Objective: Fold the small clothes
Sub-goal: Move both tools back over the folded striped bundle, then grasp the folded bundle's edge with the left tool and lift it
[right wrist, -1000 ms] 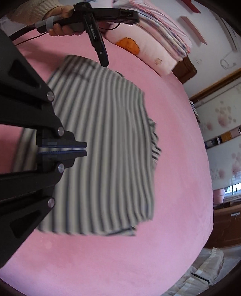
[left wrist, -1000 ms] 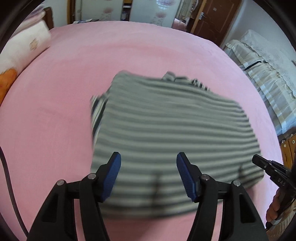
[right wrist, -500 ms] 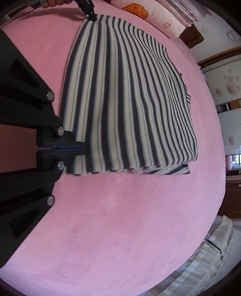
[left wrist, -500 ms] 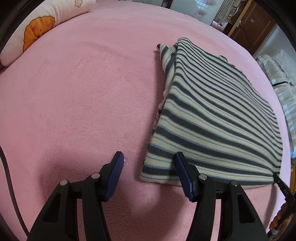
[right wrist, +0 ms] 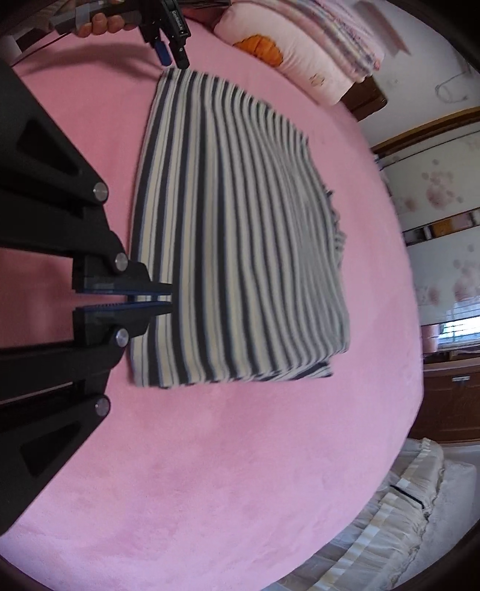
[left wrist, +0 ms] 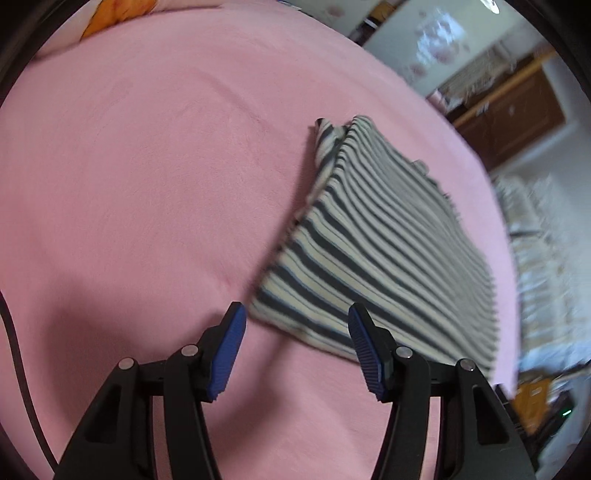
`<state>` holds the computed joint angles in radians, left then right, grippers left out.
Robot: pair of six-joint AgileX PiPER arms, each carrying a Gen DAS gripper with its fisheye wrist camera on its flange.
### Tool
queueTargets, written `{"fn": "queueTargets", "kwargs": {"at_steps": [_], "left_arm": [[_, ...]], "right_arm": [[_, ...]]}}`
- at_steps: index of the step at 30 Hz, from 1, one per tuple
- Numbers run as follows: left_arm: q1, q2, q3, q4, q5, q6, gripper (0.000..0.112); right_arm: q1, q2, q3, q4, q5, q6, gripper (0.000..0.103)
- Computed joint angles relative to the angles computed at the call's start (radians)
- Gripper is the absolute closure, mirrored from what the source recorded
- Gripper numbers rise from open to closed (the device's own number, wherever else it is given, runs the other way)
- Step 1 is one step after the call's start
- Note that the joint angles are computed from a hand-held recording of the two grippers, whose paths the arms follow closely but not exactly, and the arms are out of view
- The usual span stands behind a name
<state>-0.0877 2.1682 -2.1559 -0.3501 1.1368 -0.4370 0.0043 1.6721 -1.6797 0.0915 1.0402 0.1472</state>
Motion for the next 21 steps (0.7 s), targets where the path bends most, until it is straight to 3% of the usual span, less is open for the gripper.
{"fn": "queueTargets", "kwargs": {"at_steps": [4,8,12,21], "left_arm": [[0.005,-0.085,0.225,-0.188,-0.138,0.039,0.056],[-0.009,-0.060,0.304,-0.296,-0.224,0.037,0.056],[-0.024,-0.073,0.399,-0.348,-0.371,0.049,0.056],[-0.062,0.016,0.381,-0.464,-0.611,0.169,0.056]], "right_arm": [[0.030,-0.011,-0.004,0.043,-0.006,-0.004,0.100],[0.077,-0.007,-0.009,0.044,-0.014,0.007,0.100],[0.118,-0.003,0.001,0.030,-0.026,0.003,0.100],[0.169,0.020,0.026,0.010,-0.054,-0.010,0.100]]}}
